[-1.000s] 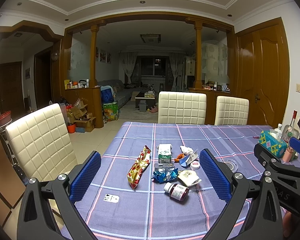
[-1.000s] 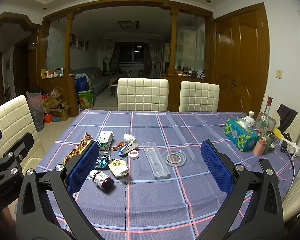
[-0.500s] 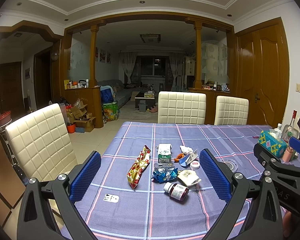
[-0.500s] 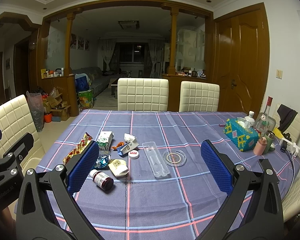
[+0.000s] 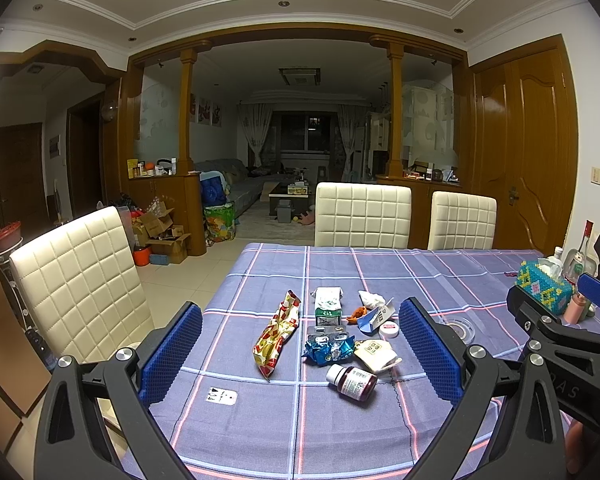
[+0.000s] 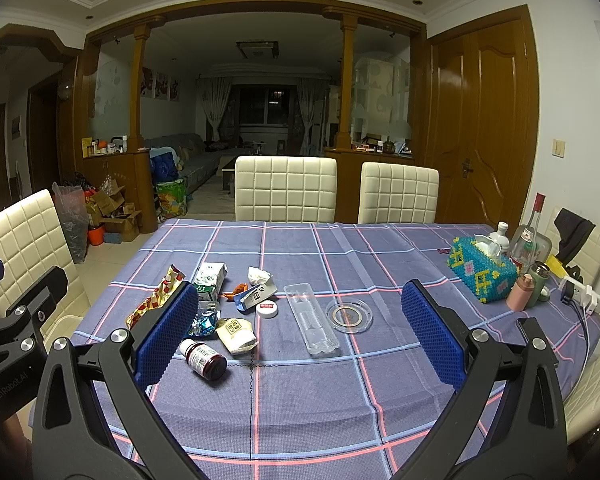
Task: Collect trash
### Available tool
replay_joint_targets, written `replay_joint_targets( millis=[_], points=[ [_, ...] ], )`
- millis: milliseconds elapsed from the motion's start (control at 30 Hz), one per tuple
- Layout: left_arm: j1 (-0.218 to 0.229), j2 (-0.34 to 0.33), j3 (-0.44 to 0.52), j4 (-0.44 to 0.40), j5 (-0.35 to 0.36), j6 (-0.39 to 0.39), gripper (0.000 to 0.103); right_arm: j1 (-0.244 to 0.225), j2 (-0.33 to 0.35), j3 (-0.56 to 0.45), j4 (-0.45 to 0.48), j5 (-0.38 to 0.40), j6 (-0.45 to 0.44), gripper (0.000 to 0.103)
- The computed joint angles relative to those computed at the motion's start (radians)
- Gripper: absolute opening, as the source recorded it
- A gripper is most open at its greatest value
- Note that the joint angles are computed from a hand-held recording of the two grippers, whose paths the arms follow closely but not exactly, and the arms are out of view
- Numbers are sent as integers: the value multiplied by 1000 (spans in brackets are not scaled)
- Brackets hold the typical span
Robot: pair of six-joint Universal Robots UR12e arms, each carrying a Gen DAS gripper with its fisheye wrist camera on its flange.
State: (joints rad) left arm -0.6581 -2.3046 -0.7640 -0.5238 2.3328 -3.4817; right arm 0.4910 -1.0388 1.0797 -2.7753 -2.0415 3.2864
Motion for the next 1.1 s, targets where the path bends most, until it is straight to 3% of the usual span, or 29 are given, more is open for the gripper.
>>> replay_joint_targets(
  millis=[333,467,567,767,1000,1100],
  points=[
    [-1,2,-3,-4,-1,-6,97,1,2,-5,12,3,4,100],
    [6,-1,13,-45,-26,-26,96,-10,13,-20,53,29,20,100],
    [19,-22,34,-121,-45,-74,96,-19,36,-51,115,38,34,100],
    [60,-50,75,-326,-181,-178,96,-51,87,-131,327,113,85,100],
    [92,-104,157,-505,-298,-228,96,-77,162,-214,504,144,86,100],
    [102,-155,242,-589,-353,-228,96,-87,185,-234,527,153,80,99]
  ],
)
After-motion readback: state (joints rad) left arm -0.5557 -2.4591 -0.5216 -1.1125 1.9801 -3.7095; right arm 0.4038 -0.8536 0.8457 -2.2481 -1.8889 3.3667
